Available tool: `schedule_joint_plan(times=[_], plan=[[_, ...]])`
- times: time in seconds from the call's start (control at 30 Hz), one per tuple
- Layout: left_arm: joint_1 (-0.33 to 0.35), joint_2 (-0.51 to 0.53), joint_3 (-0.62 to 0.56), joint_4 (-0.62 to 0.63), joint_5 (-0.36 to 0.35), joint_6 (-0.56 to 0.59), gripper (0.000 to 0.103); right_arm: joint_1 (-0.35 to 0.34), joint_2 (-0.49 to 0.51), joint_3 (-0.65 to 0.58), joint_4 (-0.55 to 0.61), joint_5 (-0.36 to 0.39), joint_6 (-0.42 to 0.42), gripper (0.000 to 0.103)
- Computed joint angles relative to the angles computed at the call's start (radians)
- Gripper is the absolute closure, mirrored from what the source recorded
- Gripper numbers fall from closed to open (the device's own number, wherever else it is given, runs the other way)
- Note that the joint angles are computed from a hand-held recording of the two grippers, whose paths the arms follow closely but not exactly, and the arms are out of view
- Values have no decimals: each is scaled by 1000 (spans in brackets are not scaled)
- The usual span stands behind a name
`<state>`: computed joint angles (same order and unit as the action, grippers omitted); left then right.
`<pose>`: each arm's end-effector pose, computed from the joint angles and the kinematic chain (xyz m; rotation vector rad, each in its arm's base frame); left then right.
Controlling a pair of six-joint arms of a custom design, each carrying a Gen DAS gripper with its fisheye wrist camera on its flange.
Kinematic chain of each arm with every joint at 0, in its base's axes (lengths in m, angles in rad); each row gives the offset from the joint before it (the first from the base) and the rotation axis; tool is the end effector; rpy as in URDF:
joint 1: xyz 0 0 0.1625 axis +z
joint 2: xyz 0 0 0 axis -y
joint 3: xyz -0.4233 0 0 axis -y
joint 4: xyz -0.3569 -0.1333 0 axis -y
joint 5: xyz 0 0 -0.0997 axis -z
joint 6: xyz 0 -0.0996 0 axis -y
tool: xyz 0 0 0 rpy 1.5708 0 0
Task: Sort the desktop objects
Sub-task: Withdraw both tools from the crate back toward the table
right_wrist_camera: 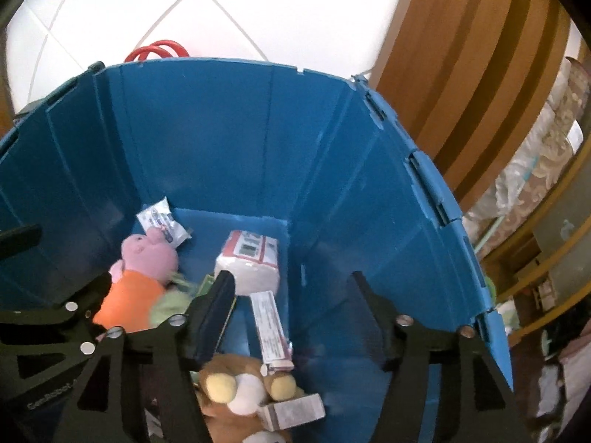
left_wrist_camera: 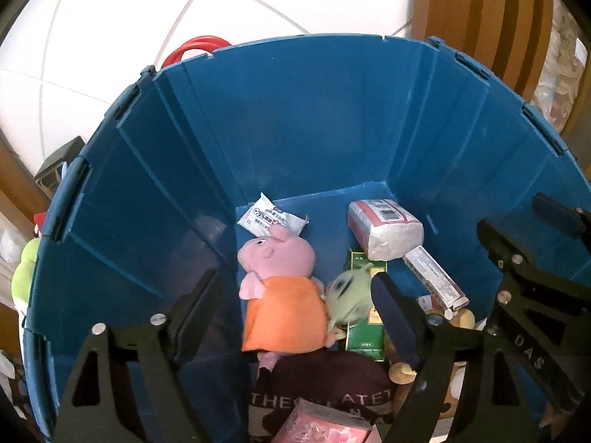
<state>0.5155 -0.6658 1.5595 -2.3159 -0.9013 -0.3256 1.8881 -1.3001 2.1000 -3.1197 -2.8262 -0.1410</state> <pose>-0.4637 -0.4870 0.0538 0.9539 2.3157 -0.4110 0.1789 -0.4211 0.3596 -0.0914 -1.8771 0.8230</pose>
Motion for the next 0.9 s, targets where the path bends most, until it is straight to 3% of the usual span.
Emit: schedule_joint_plan(times=[0.17, 0.3, 0.53, 0.63, 0.8, 0.9], plan=[[-14, -42, 16, 17, 9, -23, 21, 13, 8, -6, -26, 0, -22, 34], [-37, -101, 42, 20, 34, -45, 21, 58, -21, -12, 8, -16, 23, 34], [-94, -263, 167, -50, 39, -37, 21, 203, -63, -5, 1, -31, -27, 25], [-115, -347, 233, -86, 34, -48, 21, 267, -80, 14, 20, -35, -24, 24], [-136, -465, 326, -115, 13, -87, 20, 353, -84, 38, 23, -10, 4, 11], [-153, -538, 379, -114, 37, -117, 20, 400, -57, 36, 0, 9, 1, 7]])
